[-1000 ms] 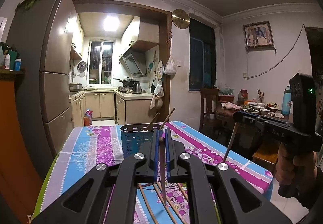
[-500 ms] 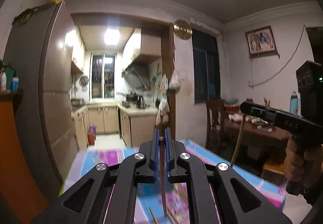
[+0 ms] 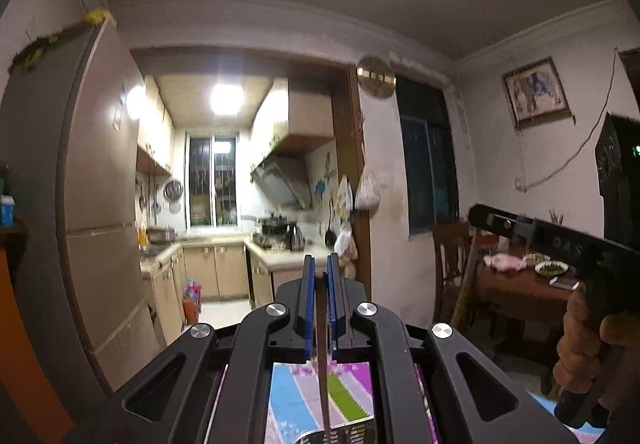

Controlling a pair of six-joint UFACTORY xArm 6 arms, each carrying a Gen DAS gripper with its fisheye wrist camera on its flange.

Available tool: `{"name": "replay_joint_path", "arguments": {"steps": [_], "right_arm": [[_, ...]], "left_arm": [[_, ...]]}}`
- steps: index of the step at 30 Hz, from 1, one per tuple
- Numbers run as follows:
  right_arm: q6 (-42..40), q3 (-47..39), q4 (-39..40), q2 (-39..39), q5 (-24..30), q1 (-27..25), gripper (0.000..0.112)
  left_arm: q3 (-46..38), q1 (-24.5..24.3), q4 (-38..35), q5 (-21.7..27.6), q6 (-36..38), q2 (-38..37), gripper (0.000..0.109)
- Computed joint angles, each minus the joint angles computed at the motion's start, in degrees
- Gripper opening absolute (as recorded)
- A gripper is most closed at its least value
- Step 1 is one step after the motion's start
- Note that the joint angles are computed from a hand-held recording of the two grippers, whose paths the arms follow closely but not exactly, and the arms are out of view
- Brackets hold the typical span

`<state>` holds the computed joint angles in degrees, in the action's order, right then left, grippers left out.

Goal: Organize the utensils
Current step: 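Lower chopsticks into the holder and open both tools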

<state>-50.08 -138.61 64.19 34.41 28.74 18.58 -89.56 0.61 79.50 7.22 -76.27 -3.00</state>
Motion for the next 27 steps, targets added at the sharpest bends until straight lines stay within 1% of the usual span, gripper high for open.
{"name": "replay_joint_path", "arguments": {"steps": [1, 2, 4, 6, 8, 9, 11, 13, 14, 15, 18, 19, 21, 23, 25, 27], "right_arm": [[2.12, -2.16, -1.22, 2.12, 0.73, -0.04, 0.005], [2.69, -2.32, -1.2, 2.96, 1.0, -0.01, 0.005], [3.62, -2.42, -1.45, 4.7, 0.93, 0.35, 0.005], [4.2, -1.43, -1.22, 5.66, 0.92, 0.76, 0.005], [5.57, -0.27, -1.43, 6.58, 1.03, 0.91, 0.005], [7.72, -1.69, -2.76, 7.95, 1.71, 0.9, 0.005], [9.0, -1.12, -2.6, 8.68, 3.17, 0.71, 0.005], [9.12, 0.91, -3.1, 8.01, 2.6, 1.12, 0.006], [9.66, 1.33, -4.28, 7.98, 2.0, 1.33, 0.006], [8.94, 2.87, -4.02, 7.24, 1.41, 1.37, 0.006], [10.01, 3.43, -5.27, 6.7, 0.66, 1.04, 0.006], [9.68, 4.33, -5.27, 5.96, -0.25, 0.96, 0.006], [6.24, 8.1, -2.85, 2.81, -2.19, 0.44, 0.006], [2.59, 11.06, -0.61, 0.12, -3.91, -0.27, 0.006], [-3.8, 16.57, 3.79, -4.62, -6.26, -1.45, 0.006], [-9.8, 21.45, 8.33, -8.77, -7.53, -2.99, 0.006]], "left_arm": [[-0.22, 0.62, -2.26, -0.9, 1.73, 1.21, 0.007], [-0.14, 1.06, -2.87, -1.55, 1.98, 2.14, 0.007], [-0.2, 1.73, -0.24, -2.49, -0.12, 4.02, 0.007], [-0.65, 2.18, 4.57, -2.89, -4.22, 6.01, 0.007], [-0.64, 2.67, 6.59, -3.26, -6.27, 7.33, 0.007], [-0.51, 2.89, 8.1, -3.36, -8.09, 8.08, 0.007], [0.07, 3.16, 9.85, -3.03, -9.93, 8.76, 0.007], [0.58, 3.45, 9.62, -2.39, -10.22, 9.3, 0.007], [0.85, 3.61, 10.86, -1.95, -12.08, 9.24, 0.007], [1.27, 3.9, 10.82, -2.0, -12.44, 9.02, 0.008], [2.16, 4.21, 10.82, -1.29, -12.94, 7.88, 0.008], [1.81, 4.25, 9.59, -1.0, -11.82, 7.71, 0.008], [3.21, 4.1, 11.06, -0.21, -13.23, 5.29, 0.008], [4.86, 4.16, 14.4, 0.62, -16.48, 1.84, 0.008], [8.25, 4.54, 18.37, 1.82, -20.21, -3.15, 0.008], [12.77, 4.79, 19.62, 3.9, -21.21, -8.79, 0.01]]}}
